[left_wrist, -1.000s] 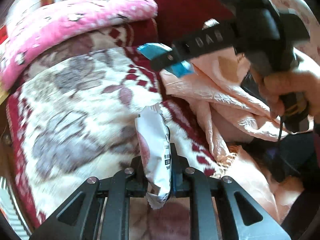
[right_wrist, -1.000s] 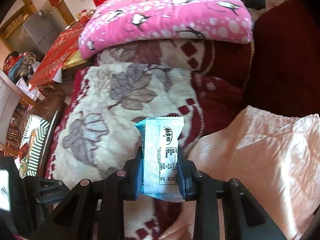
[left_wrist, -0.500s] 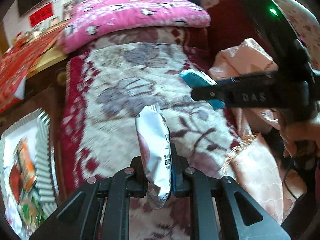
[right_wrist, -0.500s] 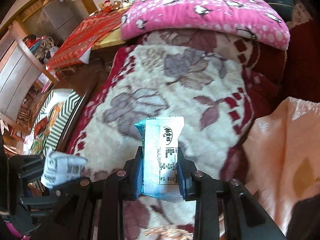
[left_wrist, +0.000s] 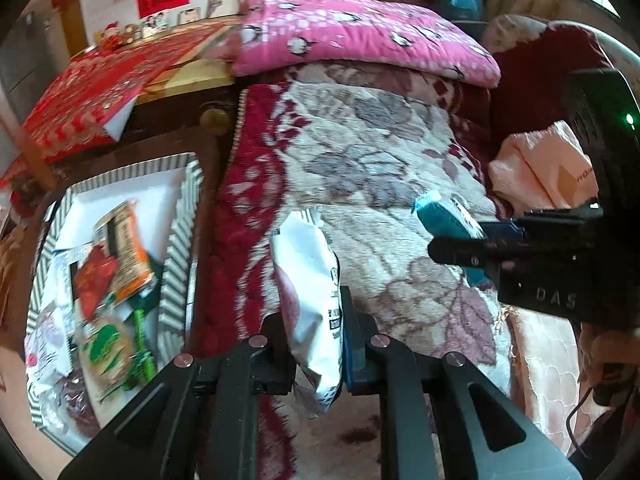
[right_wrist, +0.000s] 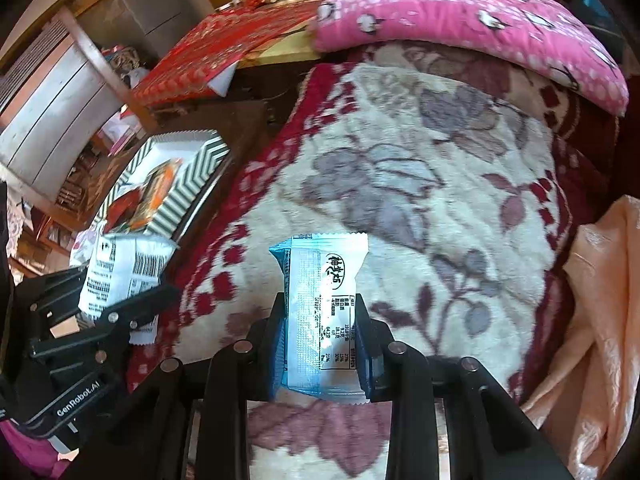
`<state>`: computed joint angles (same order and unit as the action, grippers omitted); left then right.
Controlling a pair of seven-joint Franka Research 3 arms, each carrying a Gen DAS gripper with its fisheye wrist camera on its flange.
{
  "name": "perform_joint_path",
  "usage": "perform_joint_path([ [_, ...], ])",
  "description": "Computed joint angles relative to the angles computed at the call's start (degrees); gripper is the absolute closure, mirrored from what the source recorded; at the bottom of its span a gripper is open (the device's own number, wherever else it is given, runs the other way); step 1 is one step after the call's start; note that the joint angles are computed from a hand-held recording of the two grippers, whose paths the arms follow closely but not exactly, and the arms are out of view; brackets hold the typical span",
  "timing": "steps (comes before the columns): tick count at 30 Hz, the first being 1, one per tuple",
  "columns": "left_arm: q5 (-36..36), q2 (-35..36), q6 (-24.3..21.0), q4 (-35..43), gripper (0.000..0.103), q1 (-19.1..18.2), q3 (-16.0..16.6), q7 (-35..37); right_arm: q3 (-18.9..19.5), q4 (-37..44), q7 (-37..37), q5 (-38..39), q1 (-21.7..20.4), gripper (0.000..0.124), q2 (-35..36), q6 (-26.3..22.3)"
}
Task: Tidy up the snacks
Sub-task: 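Carry the white packet and light blue candy over the striped tray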
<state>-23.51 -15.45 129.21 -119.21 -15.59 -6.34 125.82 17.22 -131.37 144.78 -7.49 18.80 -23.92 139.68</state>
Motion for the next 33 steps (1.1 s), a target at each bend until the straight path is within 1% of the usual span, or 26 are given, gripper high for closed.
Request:
perform_joint_path([
  [5, -0.1, -0.3, 0.1, 0.2, 0.087, 1.2, 1.0, -0.7, 0.6, 3.8, -0.5, -0.9, 0.9, 0.093, 3.8, -0.5],
  [16, -0.2, -0.2, 0.1, 1.5, 0.087, 4.1, 2.8, -2.3, -0.6, 12.4, -2.6, -3.3, 4.7, 0.093, 11.4, -3.0],
  [27, 2.1, 1.8, -0.6, 4.1, 0.087, 9.1, 4.5, -5.3, -3.1, 25.6, -7.9, -5.8, 10.0, 0.093, 22.1, -5.8],
  [33, 3.2, 3.3, -1.2, 4.9, 0.087, 11.3, 4.7, -6.8, -5.5, 36.0, -12.4, -5.9, 12.9, 0.093, 30.0, -8.6],
])
